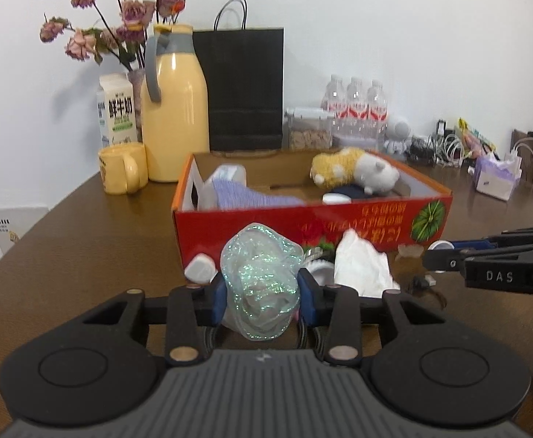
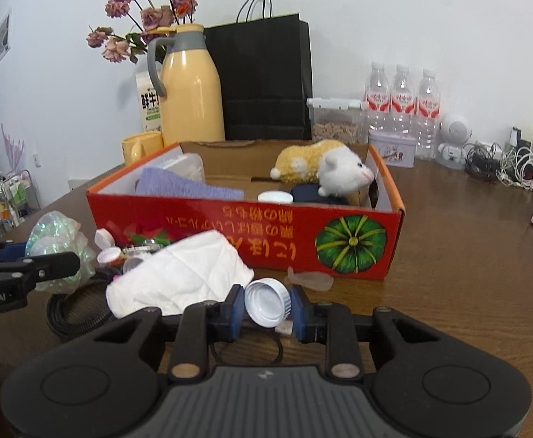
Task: Organize objects
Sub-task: 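Carry the plastic bag and white cap into the box and release both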
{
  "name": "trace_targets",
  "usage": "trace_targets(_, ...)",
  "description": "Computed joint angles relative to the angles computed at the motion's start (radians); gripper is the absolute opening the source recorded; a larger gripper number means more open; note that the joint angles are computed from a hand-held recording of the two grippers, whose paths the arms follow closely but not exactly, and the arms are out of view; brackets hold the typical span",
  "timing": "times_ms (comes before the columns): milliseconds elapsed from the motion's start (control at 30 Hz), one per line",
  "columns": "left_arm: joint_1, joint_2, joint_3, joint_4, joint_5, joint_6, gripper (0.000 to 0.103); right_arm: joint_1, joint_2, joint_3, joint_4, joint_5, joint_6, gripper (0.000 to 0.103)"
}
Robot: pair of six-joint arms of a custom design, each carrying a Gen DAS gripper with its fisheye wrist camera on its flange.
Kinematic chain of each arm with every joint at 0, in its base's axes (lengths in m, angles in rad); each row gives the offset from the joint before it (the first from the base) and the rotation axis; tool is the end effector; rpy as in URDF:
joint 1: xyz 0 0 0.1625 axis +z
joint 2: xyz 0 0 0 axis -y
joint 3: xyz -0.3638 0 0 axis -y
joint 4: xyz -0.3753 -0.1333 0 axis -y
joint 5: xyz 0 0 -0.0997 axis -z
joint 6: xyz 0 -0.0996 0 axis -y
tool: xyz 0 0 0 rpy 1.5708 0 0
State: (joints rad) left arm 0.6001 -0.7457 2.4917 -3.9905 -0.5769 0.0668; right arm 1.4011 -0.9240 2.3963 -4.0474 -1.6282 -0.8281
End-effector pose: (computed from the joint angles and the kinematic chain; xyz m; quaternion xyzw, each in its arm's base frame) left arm -0.1364 -0.3560 0.0595 0.2745 0.7986 -0.4579 0.2779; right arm 0.0593 -0.4094 0.1101 0.2702 -0.8336 0.4104 0.2523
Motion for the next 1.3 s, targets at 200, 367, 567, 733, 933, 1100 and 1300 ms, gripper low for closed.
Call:
trace_targets(200,0.002,0.006,-0.070,-0.083,-0.010,0.132,0.039,0.039,0.002,-0.034,-0.008,0.016,-0.006,0.026)
trace_targets(367,0.029,0.021,-0.163,-0.134,-0.044,0.246,0.039,0.087,0.015,-0.091,0.005,0.024,-0.010,0.026)
trace_targets(567,0.077,0.040,-0.275,-0.125,-0.089,0.307,0.039,0.133,0.051,-0.184,0.043,0.016,-0.002,0.026)
trace_targets(733,0.125,0.073,-0.370,-0.107,-0.123,0.349,0.039,0.152,0.082,-0.262,0.089,0.000,0.000,0.026)
trace_targets(933,0.202,0.139,-0.499,-0.068,-0.152,0.356,0.039,0.149,0.145,-0.376,0.132,-0.015,0.027,0.026)
trace_targets(1100,0.249,0.136,-0.509,-0.009,-0.189,0.342,0.039,0.116,0.171,-0.408,0.173,-0.023,0.037,0.026)
trace_targets(1300,0.235,0.155,-0.494,-0.076,-0.181,0.396,0.043,0.115,0.183,-0.401,0.153,-0.038,0.017,0.026)
